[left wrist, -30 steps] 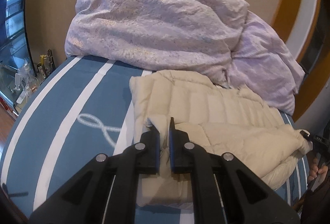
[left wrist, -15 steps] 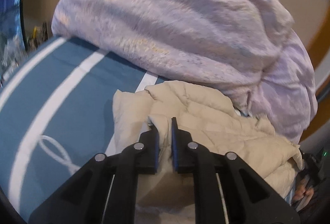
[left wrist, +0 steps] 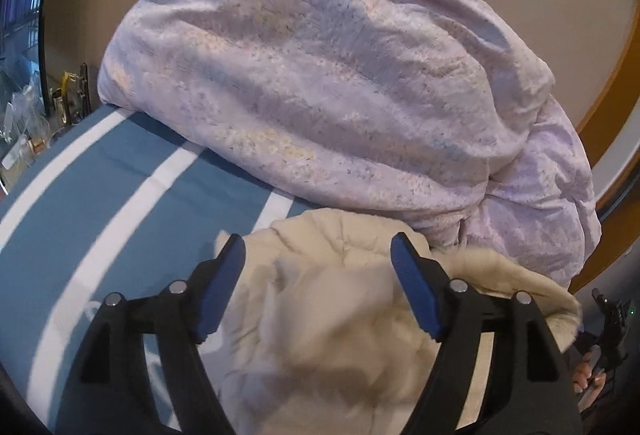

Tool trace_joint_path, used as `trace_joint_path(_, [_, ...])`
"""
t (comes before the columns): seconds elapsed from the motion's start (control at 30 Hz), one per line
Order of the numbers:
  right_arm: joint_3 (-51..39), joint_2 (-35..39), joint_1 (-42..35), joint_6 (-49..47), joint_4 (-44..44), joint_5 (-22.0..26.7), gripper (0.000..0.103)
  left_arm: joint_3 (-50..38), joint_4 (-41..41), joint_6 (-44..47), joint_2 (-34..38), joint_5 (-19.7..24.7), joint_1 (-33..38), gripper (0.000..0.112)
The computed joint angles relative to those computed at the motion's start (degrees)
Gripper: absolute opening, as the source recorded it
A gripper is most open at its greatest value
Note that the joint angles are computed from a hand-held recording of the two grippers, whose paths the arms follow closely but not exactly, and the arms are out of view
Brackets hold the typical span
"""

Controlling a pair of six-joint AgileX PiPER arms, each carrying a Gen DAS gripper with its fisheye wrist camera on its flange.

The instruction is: Fold large clothes

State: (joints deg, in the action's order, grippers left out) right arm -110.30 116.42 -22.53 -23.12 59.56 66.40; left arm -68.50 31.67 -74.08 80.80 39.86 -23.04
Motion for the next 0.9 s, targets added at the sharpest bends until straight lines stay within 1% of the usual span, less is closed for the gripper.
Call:
trace_joint_path(0.07, [2.71,-2.23,-0.74,-1.90,-1.46,0.45,0.083,1.27,0.39,0.15,-1.89,1.50,-0.77,0.075])
trace_joint_path(0.2, [7.69,-5.10,-1.80,-4.74,-3.33,1.03,0.083,4.37,1.39,-1.01,-5.19,3.01,-2.74,0.075])
trace_joint_path(0.37, [11.57,-7.59,-1.33,-7.20,-5.09,1.25,0.083,6.17,2.00,-2.26,-6.77,4.68,-5.71,0.075])
trace_joint_path(0.47, [14.15,-9.65,-0.29,-10.11,-6.48,0.62,0.083,6.99,4.26,-4.40,-7.37,5.36,-8.42,0.075])
trace_joint_path(0.53, [15.25,-10.68,1.40,-11.08,-8.77,-0.87,0.083,6.19,5.92,-5.19,-6.13,6.35,-10.18,0.076])
trace_joint_path(0.63, [16.23,-11.22,5.30,-10.46,-13.55,-4.43,0.083,4.06,7.44,-5.84,-2.51,7.35,-11.60,0.079])
trace_joint_path(0.7, [15.83,-10.71,9.16,-7.51,-18.87,-8.41,0.083,2.15,7.22,-5.37,0.83,7.21,-11.75,0.079])
trace_joint_path(0.8, [14.68,-9.57,13.72,-3.14,-25.94,-13.52,0.083,-1.36,8.75,-5.97,6.33,8.15,-12.06,0.079])
trace_joint_path(0.9, [11.64,-6.97,18.02,2.61,-34.24,-17.11,0.083,-5.63,12.25,-7.23,11.85,11.26,-12.62,0.079])
